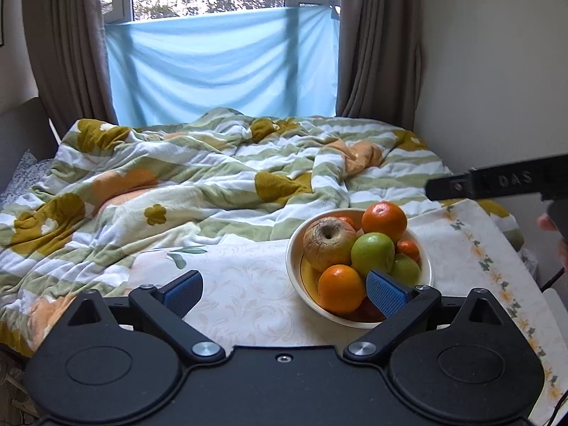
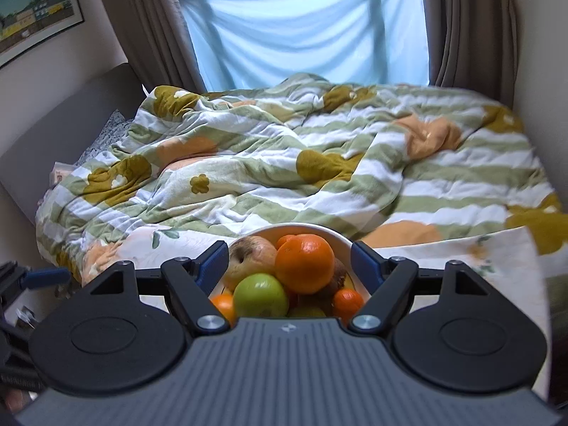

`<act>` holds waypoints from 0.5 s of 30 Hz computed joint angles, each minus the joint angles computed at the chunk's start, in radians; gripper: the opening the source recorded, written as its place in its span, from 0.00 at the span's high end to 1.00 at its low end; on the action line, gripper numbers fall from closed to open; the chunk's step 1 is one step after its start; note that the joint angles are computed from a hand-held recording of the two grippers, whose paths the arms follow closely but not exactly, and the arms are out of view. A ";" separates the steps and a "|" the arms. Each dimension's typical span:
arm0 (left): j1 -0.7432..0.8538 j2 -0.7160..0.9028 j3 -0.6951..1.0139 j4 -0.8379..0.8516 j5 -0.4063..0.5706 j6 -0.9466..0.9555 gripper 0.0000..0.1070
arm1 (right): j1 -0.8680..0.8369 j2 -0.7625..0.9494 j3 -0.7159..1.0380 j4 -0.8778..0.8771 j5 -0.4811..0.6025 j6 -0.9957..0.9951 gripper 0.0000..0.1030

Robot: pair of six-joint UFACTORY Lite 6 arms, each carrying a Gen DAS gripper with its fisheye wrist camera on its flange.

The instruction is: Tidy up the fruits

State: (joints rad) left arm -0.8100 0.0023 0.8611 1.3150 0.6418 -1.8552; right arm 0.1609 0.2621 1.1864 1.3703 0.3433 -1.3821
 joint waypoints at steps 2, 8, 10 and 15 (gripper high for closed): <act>-0.053 -0.041 -0.002 -0.055 0.062 0.015 0.06 | -0.007 -0.118 -0.091 -0.047 -0.001 0.038 0.12; -0.235 -0.156 -0.028 -0.179 0.254 0.029 0.06 | -0.014 -0.490 -0.340 -0.341 -0.009 0.318 0.11; -0.290 -0.189 -0.042 -0.209 0.304 0.020 0.06 | -0.019 -0.603 -0.407 -0.482 0.004 0.459 0.09; -0.408 -0.236 -0.071 -0.268 0.395 -0.010 0.04 | -0.015 -0.849 -0.556 -0.813 0.043 0.806 0.00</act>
State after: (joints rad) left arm -1.2177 -0.2341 0.7897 1.0473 1.0372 -1.8647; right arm 0.1458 -0.5872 0.6305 0.5571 0.3861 -0.5760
